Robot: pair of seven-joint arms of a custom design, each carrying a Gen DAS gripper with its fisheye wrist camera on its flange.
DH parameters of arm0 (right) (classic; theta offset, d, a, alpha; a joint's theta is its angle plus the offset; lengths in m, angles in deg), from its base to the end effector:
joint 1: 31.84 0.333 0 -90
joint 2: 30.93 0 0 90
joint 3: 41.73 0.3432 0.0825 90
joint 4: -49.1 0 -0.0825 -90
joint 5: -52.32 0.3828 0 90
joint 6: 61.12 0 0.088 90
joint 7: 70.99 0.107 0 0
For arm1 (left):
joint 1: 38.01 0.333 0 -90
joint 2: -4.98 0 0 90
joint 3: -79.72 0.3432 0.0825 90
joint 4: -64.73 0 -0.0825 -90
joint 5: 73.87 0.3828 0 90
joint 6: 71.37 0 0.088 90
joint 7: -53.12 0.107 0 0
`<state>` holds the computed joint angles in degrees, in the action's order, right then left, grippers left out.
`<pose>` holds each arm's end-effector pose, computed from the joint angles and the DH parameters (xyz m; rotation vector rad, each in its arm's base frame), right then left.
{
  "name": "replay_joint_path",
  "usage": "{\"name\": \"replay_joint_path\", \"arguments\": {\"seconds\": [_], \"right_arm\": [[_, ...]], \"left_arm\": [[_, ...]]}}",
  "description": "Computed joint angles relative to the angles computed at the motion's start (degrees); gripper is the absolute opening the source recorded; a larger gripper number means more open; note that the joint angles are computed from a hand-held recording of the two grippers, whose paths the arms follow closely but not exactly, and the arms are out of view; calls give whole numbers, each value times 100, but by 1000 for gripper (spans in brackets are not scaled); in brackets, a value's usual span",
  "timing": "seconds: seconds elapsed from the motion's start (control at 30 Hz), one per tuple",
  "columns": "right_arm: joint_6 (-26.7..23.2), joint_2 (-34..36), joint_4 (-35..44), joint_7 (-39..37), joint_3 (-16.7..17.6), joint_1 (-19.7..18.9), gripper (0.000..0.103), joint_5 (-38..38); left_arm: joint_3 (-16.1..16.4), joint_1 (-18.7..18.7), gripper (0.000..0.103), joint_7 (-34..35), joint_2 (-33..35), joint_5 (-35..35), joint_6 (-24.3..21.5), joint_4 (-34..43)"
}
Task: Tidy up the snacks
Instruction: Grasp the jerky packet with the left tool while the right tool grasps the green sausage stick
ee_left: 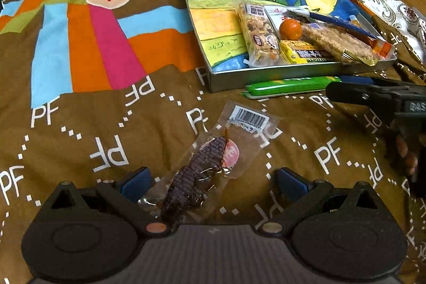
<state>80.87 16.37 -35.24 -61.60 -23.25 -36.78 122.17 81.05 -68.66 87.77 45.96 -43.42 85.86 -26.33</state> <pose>0.7465 0.1211 0.2430 -1.8400 1.0437 0.0923 0.6409 -0.3870 0.2793 -1.9383 1.9429 -0.5736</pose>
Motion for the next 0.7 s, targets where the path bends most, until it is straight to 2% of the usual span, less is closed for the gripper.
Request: {"name": "replay_joint_path", "arguments": {"seconds": [0.17, 0.23, 0.3, 0.37, 0.5, 0.6, 0.7], "right_arm": [[-796, -163, -136, -90, -15, -155, 101, -265], [-1404, -167, -32, 122, -115, -198, 101, -532], [-1868, -209, 0, 162, -180, -249, 100, -696], [-1815, -380, -195, -124, -205, -274, 100, -567], [-1339, -436, -271, -304, -297, -124, 99, -242], [-1027, -219, -92, -167, -332, 11, 93, -183], [-698, -39, 2, -306, -223, 50, 83, -81]], "left_arm": [[-280, 182, 101, 141, -68, -417, -34, -12], [-273, 120, 99, 103, -92, -483, -106, 5], [-522, 256, 98, 295, -87, -765, -322, 67], [-565, 219, 98, 515, -97, -785, -592, 125], [-560, 148, 98, 853, -49, -681, -994, 296], [-623, 261, 98, 1075, -2, -739, -942, 309], [-785, 494, 97, 1432, 3, -963, -699, 214]]}}
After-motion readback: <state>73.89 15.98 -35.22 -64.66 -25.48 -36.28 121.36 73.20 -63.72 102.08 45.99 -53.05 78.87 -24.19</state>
